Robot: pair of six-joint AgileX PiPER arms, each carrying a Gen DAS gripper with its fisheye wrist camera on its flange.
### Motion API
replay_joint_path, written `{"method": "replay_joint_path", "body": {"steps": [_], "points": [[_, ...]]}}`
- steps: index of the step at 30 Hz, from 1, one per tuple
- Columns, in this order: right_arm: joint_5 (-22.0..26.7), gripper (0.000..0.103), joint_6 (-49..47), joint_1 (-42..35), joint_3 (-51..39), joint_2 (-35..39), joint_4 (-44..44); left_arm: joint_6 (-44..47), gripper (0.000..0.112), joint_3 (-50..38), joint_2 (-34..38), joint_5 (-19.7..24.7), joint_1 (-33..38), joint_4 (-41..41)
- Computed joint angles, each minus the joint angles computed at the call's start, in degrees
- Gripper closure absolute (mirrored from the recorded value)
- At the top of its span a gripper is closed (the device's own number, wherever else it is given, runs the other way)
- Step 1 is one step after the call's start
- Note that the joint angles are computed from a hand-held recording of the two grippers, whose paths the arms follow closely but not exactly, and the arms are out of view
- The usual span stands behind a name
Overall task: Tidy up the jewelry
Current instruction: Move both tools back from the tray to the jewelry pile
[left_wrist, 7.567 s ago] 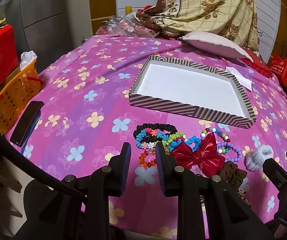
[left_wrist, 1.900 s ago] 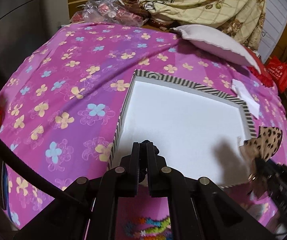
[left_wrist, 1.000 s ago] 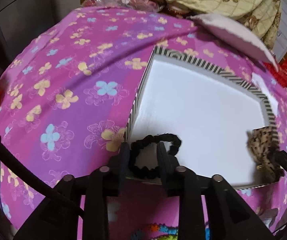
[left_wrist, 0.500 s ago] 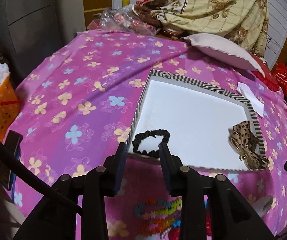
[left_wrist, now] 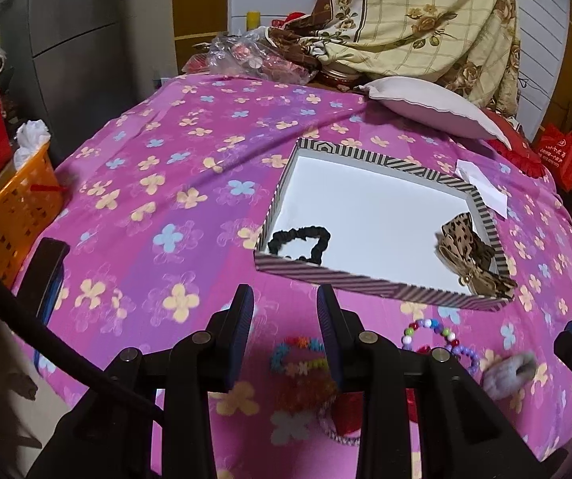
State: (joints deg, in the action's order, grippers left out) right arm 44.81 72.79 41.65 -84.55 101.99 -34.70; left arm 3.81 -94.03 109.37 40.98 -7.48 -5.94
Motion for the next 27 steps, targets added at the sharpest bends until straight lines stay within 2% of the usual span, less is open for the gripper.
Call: {"method": "replay_joint_path", "body": {"steps": [13, 27], "points": [[1.00, 0.036, 2.43, 4.19, 1.07, -0.72, -1.32, 1.85, 0.061, 9.19, -7.14, -3.44, 0.21, -1.13], [-1.26, 0.036, -3.58, 4.92, -0.94, 3.82, 4.99, 1.72, 0.061, 9.84, -5.81, -2.26, 3.19, -2.02]]}}
